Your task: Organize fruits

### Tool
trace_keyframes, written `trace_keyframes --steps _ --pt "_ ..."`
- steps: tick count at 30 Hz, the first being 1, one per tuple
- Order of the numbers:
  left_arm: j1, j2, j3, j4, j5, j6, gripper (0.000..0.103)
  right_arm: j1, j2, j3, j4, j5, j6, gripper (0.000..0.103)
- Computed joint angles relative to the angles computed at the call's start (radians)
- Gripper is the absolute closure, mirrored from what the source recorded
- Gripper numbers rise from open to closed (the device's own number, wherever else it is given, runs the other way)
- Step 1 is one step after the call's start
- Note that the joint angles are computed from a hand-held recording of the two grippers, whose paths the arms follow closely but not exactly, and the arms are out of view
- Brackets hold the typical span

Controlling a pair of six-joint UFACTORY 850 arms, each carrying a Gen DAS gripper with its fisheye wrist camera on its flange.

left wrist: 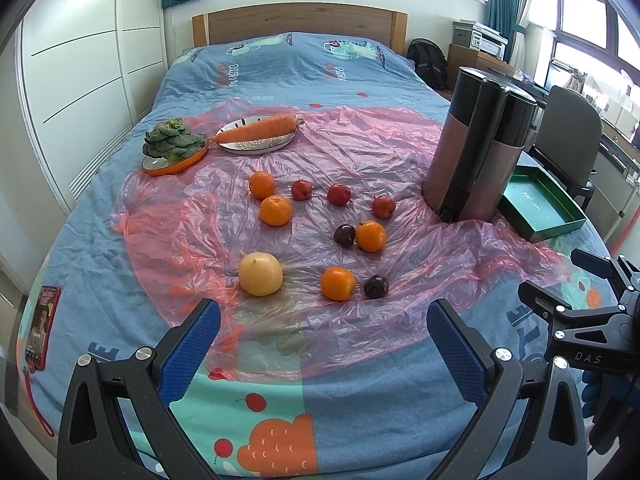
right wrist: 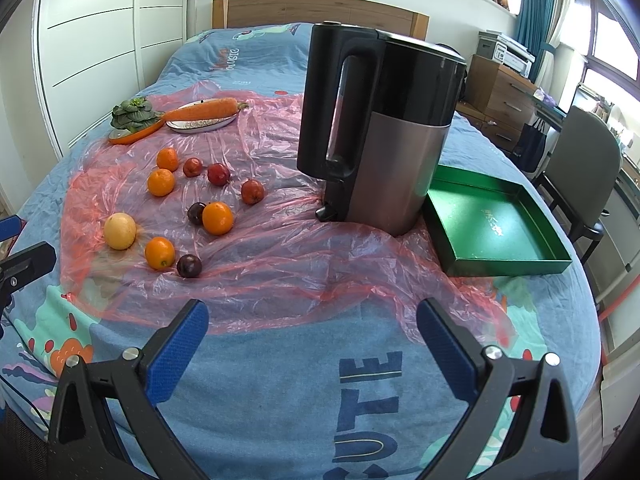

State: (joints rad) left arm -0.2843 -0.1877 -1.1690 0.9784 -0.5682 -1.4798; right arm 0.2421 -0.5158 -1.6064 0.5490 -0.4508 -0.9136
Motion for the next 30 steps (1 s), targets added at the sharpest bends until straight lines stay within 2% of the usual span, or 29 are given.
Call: trace_keyframes --steps 14,30 --pt "0.001 -0.006 -0.001 0.003 -0.023 -0.02 0.002 -0.002 -0.001 -0.001 0.016 -0.008 -0.01 0.0" --pt "0.005 -0.022 -0.011 -0.044 -0.041 0.041 0.002 -0.007 -0.004 0.002 0.064 -0.032 -0.032 0.0"
